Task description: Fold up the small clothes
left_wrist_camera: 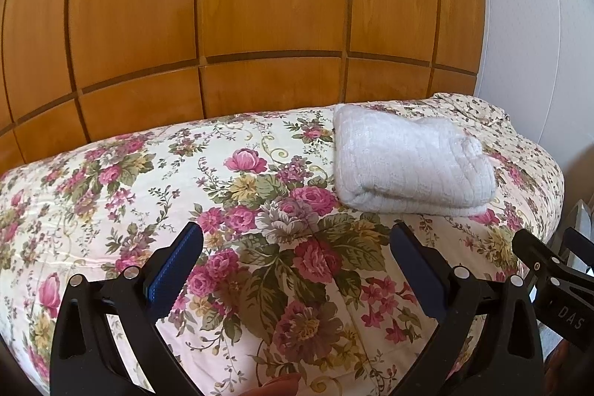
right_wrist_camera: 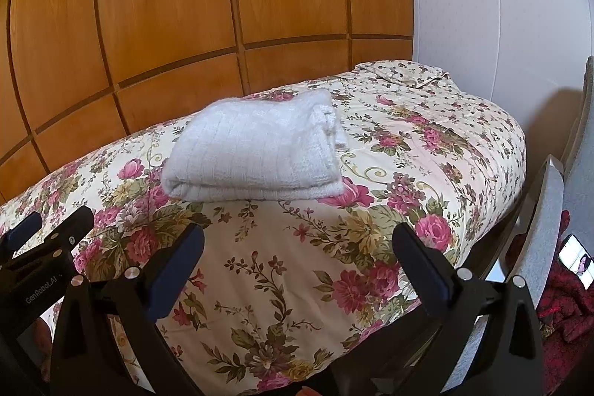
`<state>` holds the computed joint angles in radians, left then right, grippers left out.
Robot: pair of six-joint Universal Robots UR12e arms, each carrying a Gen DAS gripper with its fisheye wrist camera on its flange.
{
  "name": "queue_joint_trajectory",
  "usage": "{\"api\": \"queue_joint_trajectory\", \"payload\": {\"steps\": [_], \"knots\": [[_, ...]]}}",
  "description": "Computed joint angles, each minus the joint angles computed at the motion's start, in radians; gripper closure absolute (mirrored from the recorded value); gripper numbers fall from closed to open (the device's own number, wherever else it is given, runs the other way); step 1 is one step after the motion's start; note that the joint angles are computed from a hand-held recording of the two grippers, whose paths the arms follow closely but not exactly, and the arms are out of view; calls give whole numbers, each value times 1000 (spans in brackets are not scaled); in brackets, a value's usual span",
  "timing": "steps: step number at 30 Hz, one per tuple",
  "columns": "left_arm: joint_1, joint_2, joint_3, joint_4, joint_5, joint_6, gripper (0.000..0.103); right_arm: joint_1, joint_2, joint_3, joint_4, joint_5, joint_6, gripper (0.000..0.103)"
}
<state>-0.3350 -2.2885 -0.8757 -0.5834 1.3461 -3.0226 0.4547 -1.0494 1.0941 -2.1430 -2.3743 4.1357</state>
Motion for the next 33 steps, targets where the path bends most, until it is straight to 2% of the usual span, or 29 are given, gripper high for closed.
{"api": "queue_joint_trajectory", "payload": {"steps": [33], "knots": [[1,1,-2,-19,-14,24,3,-5,-3,11,-18,23,-18,2]]}}
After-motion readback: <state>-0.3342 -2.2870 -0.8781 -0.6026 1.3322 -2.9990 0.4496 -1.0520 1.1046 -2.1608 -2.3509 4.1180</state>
